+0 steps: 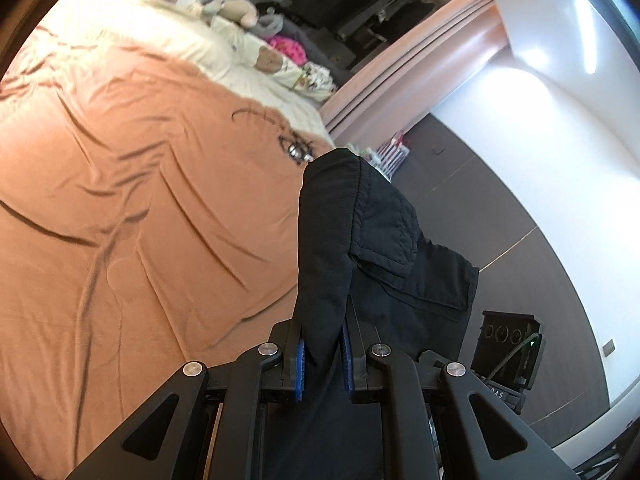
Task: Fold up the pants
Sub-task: 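Lift the folded black pants with both tools pinching the bundle, then carry the held pants toward the clothes stack by the headboard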
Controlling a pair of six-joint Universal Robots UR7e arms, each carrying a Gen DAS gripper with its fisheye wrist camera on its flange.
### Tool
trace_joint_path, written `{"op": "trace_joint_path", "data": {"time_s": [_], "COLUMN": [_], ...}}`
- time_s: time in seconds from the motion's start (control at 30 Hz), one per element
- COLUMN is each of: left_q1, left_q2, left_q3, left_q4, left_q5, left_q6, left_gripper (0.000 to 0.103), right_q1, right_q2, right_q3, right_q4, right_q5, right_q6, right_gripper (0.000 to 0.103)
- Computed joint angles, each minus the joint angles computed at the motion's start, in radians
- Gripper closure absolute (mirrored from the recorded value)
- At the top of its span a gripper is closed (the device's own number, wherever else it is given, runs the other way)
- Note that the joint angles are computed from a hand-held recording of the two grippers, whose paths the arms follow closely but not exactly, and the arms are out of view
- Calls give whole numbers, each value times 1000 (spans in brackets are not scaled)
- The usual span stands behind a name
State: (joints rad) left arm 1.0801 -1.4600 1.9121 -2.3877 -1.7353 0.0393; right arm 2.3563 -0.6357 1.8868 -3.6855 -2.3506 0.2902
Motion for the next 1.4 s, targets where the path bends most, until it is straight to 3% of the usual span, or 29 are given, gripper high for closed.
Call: {"op": "trace_joint_path", "data": {"time_s": [0.2, 0.47, 0.9, 1.2, 1.4], "left_q1": [-40, -87, -208, -126, -30], "left_q2": [-97, -228, -386, -408, -391], "left_q3": [19, 36, -14, -77, -140], "left_q4": [10, 57, 168, 193, 201], "left_q5": [3, 16, 149, 122, 104], "left_q6": [1, -16, -25, 18, 69], "left_gripper": [89, 89, 89, 89, 89], "right_q1": [85, 144, 120, 54, -11], "right_q2": [20, 45, 47, 83, 136], "right_q3": [-42, -82, -119, -188, -295], "right_q4": [16, 21, -31, 16, 72], "right_q5": [-63, -99, 2, 102, 193], "right_q6": [-18, -60, -234, -306, -366], "right_gripper": [78, 78, 78, 78, 78]}}
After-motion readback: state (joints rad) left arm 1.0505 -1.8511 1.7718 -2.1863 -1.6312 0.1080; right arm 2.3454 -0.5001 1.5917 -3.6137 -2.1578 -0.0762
